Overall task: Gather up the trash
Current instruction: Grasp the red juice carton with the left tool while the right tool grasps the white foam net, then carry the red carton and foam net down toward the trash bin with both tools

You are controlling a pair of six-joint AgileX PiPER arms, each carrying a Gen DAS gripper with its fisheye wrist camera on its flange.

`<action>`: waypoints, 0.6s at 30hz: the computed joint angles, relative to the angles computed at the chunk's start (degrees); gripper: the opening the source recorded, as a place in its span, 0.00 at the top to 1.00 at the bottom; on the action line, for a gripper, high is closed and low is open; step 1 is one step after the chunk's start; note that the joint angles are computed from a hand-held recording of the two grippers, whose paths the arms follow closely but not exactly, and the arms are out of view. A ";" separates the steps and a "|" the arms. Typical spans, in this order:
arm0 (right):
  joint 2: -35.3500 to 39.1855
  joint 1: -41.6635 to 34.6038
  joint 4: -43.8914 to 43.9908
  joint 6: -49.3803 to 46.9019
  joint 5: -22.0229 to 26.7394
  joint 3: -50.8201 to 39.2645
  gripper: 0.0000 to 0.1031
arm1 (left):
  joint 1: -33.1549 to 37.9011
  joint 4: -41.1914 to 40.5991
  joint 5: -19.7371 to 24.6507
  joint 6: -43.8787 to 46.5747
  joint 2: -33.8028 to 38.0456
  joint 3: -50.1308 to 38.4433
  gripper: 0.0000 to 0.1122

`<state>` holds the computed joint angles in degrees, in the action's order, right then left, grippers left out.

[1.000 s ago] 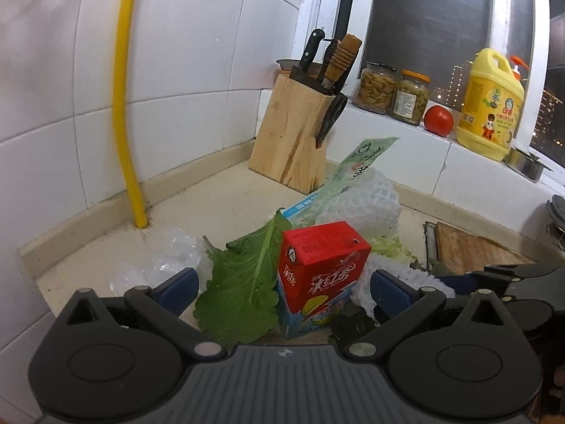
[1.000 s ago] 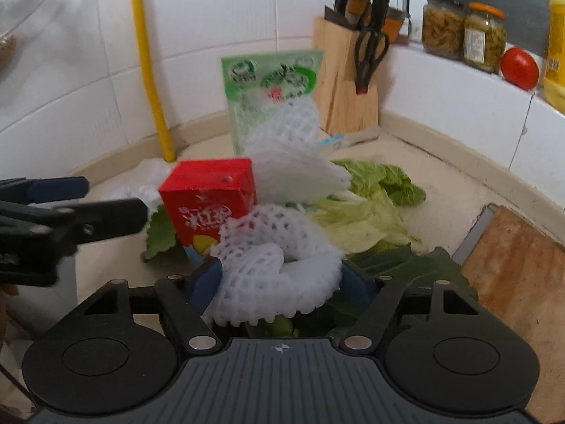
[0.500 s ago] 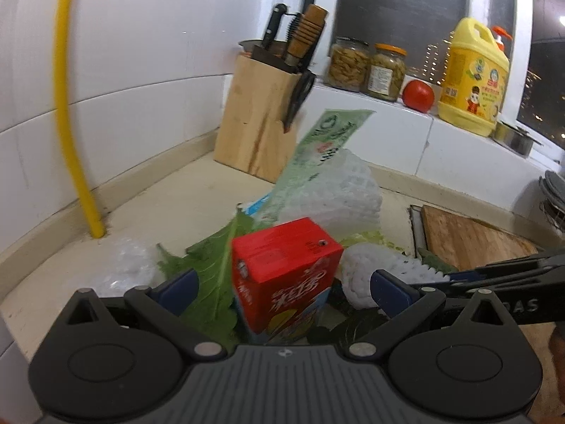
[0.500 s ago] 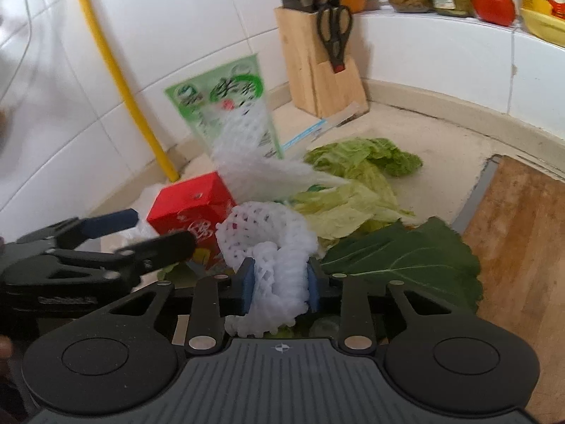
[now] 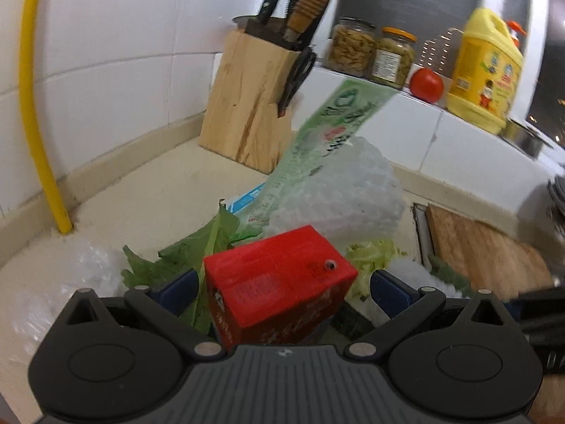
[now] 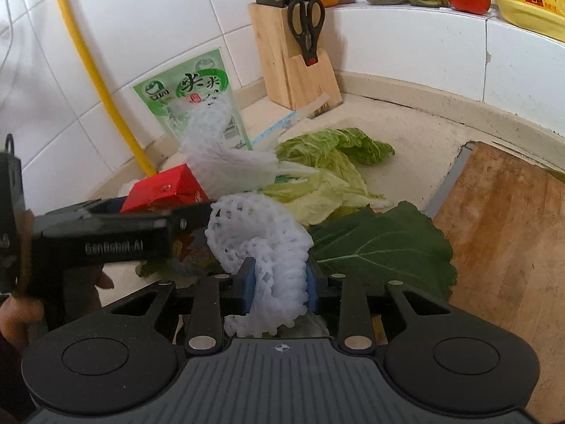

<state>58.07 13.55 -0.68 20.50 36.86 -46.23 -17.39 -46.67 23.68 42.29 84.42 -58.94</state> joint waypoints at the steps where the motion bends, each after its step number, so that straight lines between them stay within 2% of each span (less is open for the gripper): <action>1: 0.11 0.22 -0.52 0.41 -0.15 0.10 0.63 | -0.36 1.43 -0.28 -2.32 0.35 -0.36 0.11; 5: 0.30 -0.28 0.53 -1.12 -0.72 0.47 0.62 | -2.11 7.75 -2.65 -10.41 1.06 -0.64 0.12; 10: 0.45 0.60 -0.70 -0.52 -1.18 1.09 0.56 | -1.63 10.87 -1.23 -16.38 2.06 -1.45 0.33; 14: 1.20 4.01 -6.18 3.79 -1.24 1.10 0.48 | -2.38 16.10 -1.88 -21.67 1.35 -1.15 0.36; 17: 2.19 6.72 -10.16 6.85 -0.99 0.72 0.30 | -2.24 15.79 -2.15 -21.60 0.51 -0.57 0.37; 18: 2.49 7.33 -10.88 7.43 -1.19 0.67 0.29 | -2.21 15.62 -2.21 -21.42 0.23 -0.39 0.38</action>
